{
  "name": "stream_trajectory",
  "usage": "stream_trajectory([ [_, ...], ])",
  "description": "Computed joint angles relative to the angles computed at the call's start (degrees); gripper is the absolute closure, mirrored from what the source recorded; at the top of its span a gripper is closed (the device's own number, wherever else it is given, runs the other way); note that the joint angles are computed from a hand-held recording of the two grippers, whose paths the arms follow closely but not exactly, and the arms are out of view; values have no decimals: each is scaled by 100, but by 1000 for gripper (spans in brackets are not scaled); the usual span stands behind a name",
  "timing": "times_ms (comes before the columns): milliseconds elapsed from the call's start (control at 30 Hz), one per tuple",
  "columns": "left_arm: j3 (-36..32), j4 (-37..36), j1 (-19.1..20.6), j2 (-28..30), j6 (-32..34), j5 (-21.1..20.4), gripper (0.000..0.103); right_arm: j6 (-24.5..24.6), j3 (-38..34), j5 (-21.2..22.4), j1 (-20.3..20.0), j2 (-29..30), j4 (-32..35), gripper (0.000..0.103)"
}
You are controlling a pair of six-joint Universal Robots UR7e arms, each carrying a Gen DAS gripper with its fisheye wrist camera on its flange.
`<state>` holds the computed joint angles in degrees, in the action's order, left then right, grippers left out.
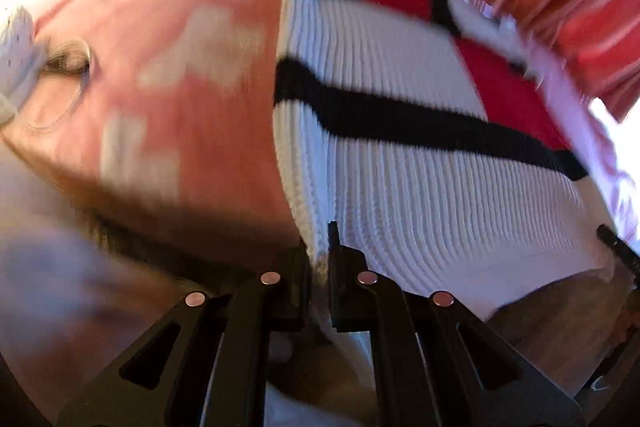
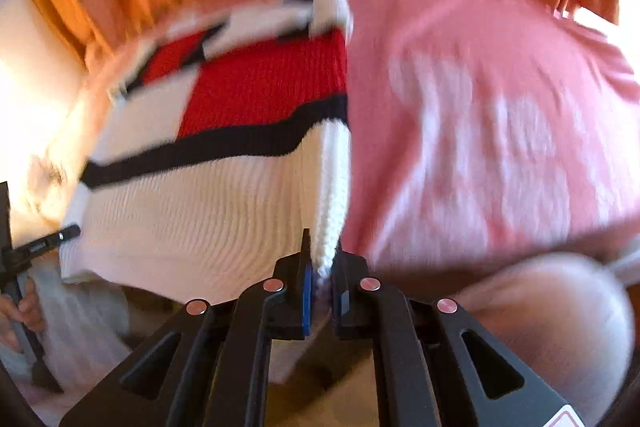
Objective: Fold small clothes
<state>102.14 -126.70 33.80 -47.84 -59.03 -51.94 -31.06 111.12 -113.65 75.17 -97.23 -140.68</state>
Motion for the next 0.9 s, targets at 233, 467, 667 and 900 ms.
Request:
stream_trajectory([
  [233,-564,-419,46,106,256,568,57,31,-834,484,90,431,-500,58],
  [467,-2820,-1284,571,1428,2273,2401,29,374,-3442,816,319,2594,-71,48],
  [667,-5039,-919,1333,2669,2557,2153,29,1126,-5877,888,330,4490,784,48],
  [900,-6651,213,1760,3584,2605,2185,33,1073,-7655,913,231,5729,1552,48],
])
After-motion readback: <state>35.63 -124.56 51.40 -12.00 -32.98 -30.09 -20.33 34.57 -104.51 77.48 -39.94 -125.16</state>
